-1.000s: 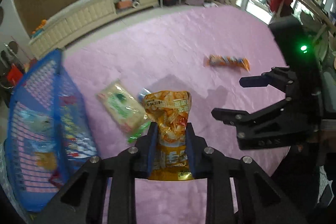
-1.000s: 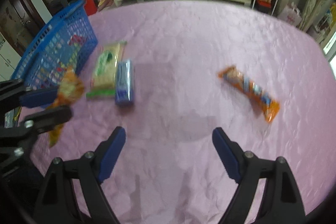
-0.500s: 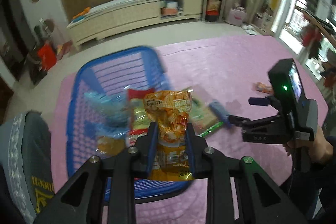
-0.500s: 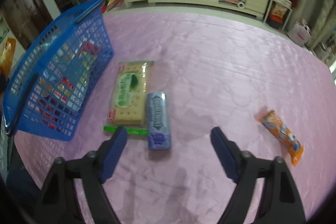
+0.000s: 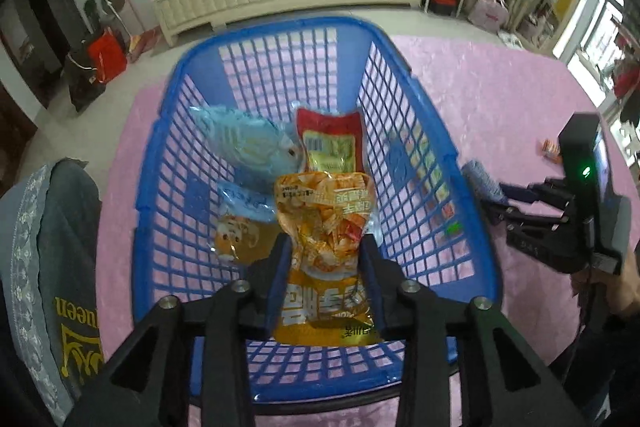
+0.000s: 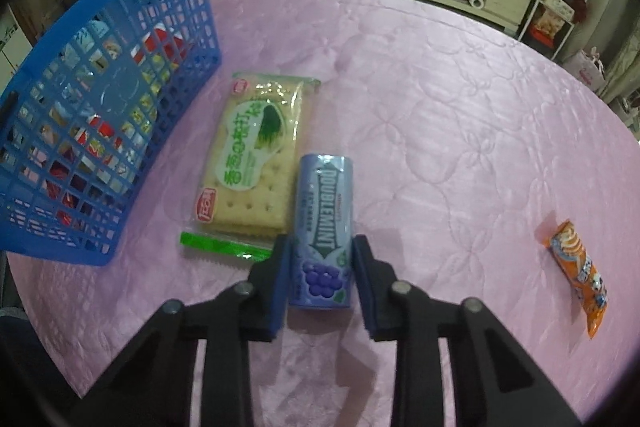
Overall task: Organize snacks
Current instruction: 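Open the left tool to drop the yellow bag while the right tool lifts the gum box, then carry the blue gum box over the basket with the right tool and open it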
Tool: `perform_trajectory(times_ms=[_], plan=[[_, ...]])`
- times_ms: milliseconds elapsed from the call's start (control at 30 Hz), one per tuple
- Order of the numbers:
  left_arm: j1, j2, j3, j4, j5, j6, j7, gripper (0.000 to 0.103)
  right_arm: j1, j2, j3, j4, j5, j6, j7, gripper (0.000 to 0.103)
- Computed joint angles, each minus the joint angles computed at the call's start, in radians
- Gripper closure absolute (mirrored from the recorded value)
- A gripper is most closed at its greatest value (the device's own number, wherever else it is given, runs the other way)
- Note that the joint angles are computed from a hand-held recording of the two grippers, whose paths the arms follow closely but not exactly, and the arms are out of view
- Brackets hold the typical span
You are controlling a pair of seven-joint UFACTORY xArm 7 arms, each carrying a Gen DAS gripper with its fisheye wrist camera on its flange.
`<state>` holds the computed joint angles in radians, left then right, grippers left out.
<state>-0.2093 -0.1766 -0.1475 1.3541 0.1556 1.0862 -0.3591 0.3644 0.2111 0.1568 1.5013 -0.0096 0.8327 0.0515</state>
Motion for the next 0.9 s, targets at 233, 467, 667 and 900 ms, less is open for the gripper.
perform_trajectory(times_ms=[233, 467, 667, 900], plan=[[0.0, -0.006, -0.006, -0.019, 0.024, 0.001, -0.015, 0.037, -0.012, -0.038, 0.008, -0.012, 0.037, 0.016, -0.058, 0.068], [-0.008, -0.059, -0.02, -0.036, 0.041, 0.003, 0.01, 0.03, -0.023, -0.081, 0.008, -0.009, 0.087, 0.033, -0.065, 0.068], [-0.006, -0.109, -0.027, -0.055, 0.033, -0.009, 0.007, 0.03, -0.014, -0.151, 0.017, -0.006, 0.093, 0.032, -0.087, 0.068], [0.004, -0.19, -0.031, -0.087, 0.015, -0.031, 0.016, 0.03, 0.014, -0.2, 0.038, 0.044, 0.08, 0.05, -0.09, 0.068]])
